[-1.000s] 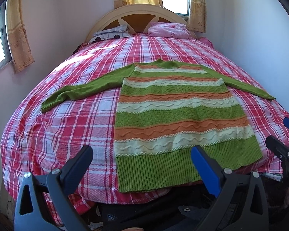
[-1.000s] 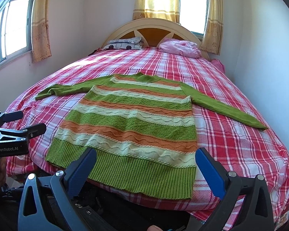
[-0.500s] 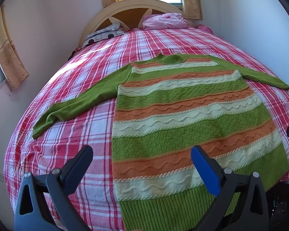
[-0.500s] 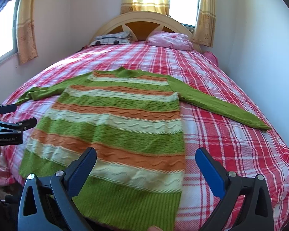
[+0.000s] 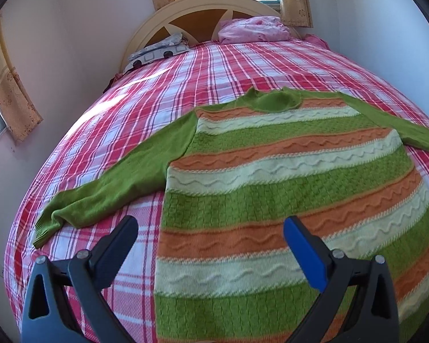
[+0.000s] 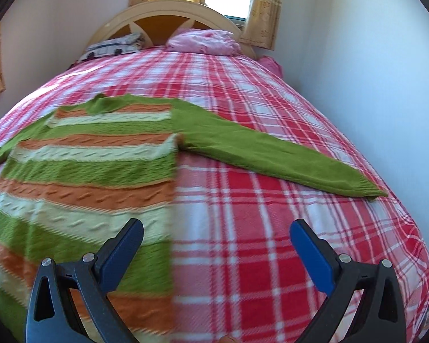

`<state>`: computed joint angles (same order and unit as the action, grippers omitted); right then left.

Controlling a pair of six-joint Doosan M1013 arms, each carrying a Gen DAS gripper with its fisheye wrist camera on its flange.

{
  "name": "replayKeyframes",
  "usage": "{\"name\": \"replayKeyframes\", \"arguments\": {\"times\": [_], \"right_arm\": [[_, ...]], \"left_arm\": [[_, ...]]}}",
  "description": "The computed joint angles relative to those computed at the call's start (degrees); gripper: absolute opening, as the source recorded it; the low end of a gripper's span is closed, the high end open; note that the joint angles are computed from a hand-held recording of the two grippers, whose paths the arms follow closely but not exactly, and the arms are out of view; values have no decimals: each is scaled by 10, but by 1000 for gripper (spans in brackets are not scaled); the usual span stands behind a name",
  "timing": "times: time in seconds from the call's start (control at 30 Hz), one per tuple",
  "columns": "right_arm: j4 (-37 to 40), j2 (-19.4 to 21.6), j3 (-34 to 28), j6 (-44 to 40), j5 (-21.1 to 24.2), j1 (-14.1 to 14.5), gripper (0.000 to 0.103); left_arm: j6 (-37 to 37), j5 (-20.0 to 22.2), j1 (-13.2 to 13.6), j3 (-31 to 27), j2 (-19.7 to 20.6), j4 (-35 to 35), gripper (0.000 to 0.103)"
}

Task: Fold small clothes
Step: 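Move the right gripper to the green sleeve cuff and grasp it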

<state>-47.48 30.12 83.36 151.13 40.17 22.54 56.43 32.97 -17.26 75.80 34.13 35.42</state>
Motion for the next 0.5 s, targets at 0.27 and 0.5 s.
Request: {"name": "replayKeyframes", "arguments": {"times": [0.27, 0.5], "right_arm": [[0, 20, -19, -3, 37, -36, 102], [9, 24, -16, 13, 48, -65, 102]], "left_arm": [[-41, 5, -6, -63, 44, 66, 103], [-19, 27, -6, -116, 83, 38, 103]]}}
